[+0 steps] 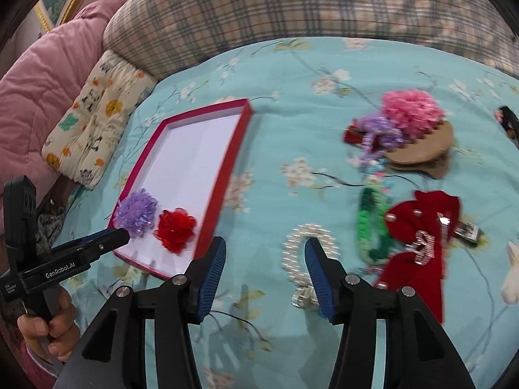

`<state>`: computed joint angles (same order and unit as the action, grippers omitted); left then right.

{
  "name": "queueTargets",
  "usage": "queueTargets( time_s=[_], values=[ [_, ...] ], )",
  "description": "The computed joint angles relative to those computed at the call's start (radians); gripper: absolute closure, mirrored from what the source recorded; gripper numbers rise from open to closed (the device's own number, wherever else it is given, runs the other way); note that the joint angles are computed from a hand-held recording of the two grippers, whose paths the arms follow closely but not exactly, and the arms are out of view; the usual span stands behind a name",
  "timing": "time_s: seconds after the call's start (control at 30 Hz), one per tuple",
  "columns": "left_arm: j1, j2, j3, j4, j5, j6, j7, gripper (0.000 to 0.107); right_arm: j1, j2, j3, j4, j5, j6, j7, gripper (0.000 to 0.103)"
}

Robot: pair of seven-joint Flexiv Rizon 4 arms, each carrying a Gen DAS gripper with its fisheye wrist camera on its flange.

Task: Organize jewelry
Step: 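Move both tools back toward the accessory pile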

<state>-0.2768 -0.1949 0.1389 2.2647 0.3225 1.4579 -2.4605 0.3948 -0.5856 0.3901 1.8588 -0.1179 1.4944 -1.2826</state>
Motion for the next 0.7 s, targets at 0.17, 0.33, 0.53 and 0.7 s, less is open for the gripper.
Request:
queueTargets(
  time_s=[0.17,0.33,0.53,0.7],
  values=[
    [-0.007,-0.024,-0.024,-0.031,-0.024,-0.005,0.026,0.063,-0.018,0.029,-0.034,0.043,0.01,0.019,0.02,0.048],
    [-0.017,-0.057,-0.047,-0.06,-0.074,-0.001,0.074,0.063,-0.041,0.048,-0.061,0.072,0.013,0.027,0.046,0.048],
    [-0.04,-0.102,-0.075,-0.102,-0.146,-0.004,0.155,0.063,-0.047,0.066,-0.11,0.107,-0.006,0.052,0.078,0.048],
    [-0.065,-0.152,-0.096,-0.156,-0.2,-0.02,0.22,0.063,-0.076,0.059,-0.115,0.119,-0.012,0.054,0.093,0.048]
  ],
)
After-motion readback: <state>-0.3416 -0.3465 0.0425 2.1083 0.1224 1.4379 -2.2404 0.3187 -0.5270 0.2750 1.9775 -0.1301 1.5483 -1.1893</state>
